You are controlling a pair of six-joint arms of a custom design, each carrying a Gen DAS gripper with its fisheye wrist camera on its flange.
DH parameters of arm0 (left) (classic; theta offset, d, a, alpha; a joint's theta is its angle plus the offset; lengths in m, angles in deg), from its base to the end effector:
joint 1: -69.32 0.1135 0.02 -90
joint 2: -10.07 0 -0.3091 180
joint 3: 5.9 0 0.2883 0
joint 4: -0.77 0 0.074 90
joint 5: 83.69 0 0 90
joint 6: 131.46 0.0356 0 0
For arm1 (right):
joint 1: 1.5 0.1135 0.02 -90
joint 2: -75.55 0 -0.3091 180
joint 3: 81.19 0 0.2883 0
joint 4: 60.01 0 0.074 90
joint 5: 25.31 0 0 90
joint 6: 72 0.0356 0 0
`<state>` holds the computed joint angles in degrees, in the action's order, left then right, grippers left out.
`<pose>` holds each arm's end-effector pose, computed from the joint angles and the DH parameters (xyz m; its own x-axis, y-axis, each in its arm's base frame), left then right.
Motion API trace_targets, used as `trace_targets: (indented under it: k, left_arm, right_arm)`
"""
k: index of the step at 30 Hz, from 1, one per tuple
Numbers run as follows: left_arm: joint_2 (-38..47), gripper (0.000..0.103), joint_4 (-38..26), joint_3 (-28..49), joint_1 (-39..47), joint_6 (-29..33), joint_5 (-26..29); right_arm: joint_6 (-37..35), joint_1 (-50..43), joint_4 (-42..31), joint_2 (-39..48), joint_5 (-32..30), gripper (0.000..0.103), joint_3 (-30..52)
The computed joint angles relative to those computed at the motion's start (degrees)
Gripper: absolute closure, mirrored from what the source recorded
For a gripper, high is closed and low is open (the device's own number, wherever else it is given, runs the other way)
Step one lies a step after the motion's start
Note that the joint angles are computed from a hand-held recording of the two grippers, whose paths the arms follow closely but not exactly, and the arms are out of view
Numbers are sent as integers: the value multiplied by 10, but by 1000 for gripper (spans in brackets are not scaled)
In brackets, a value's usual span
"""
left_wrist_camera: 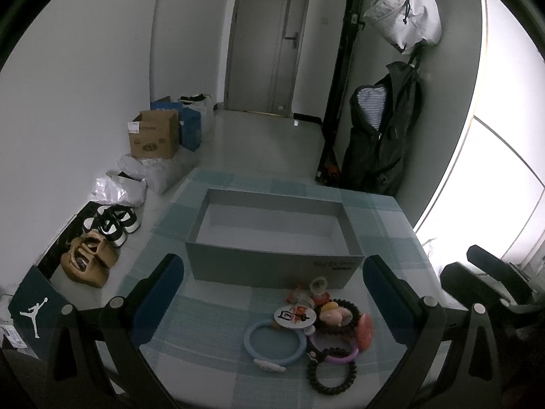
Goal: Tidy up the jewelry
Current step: 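Reach to the red 'China' badge and close the right tool on it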
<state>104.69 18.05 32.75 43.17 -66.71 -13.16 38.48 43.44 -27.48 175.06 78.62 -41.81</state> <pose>0.2657 -0.1172 0.1154 -0.5851 -0.1607 -0.7948 -0.0748 0.9867 -0.1445 0.2261 0.2135 0.1181 -0.4943 -0.0135 -0.8692 -0.3860 0.8993 0.2056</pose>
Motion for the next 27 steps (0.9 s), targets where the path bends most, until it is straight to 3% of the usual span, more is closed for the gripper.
trace_targets:
  k: [7,17,27]
  left_arm:
    - [5,1,-9,-1,11,1,30]
    - [12,1,-57,3,80,-24,126]
    - [17,1,-75,11,104,-24,150]
  right_arm:
    - [6,-13,-36,27,-65,2,23]
    - [23,-33,-137,93,-186,19,72]
    - [7,-38,-222,137,-178,40,120]
